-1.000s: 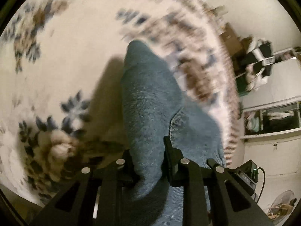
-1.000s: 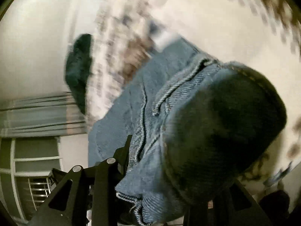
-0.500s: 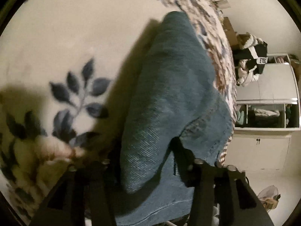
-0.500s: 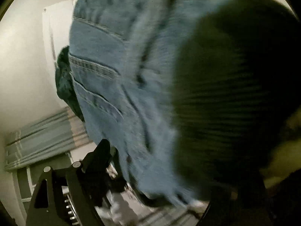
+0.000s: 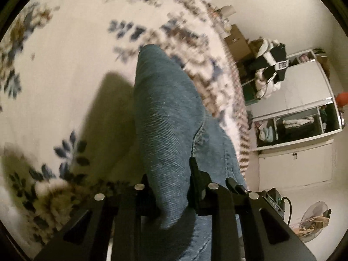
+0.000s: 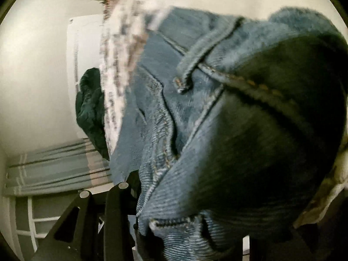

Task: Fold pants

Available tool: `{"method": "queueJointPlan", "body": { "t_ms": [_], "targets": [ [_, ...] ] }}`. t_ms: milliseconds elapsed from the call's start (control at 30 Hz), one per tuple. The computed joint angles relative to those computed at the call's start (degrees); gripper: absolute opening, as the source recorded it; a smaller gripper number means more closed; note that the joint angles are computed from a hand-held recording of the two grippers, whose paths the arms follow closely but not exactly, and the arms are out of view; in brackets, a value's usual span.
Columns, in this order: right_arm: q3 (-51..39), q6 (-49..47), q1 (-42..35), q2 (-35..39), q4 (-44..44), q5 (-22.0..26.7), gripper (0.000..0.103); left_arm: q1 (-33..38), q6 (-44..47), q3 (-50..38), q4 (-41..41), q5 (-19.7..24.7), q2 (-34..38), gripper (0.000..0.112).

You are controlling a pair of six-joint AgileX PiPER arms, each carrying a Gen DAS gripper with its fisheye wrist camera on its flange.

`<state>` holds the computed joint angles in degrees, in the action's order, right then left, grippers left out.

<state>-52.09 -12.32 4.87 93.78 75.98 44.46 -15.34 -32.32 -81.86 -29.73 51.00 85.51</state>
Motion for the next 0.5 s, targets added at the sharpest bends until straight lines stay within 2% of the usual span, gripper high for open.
{"method": "queueJointPlan", "body": {
  "t_ms": [167,233,367,500],
  "targets": [
    [-11.8,8.2,0.4,0.3,-7.1,2.2,0.041,3.3,0.2,-9.0,0.6,2.2,2.6,0.019],
    [-17.7,10.3,1.3,2.3,-8.7,2.5,0.041,5.6,0.7,-15.5,0.2,4.3,6.2,0.019],
    [-32.7,16.3,3.8,10.0,-12.5,2.9,0.041,10.7,3.1,-28.3,-1.3,8.0,14.8,0.019],
    [-54.9,24.7,6.9,23.9,-18.7,3.3,0.041,15.4,4.9,-46.5,-2.1,13.7,28.0,0.019]
  ]
}}
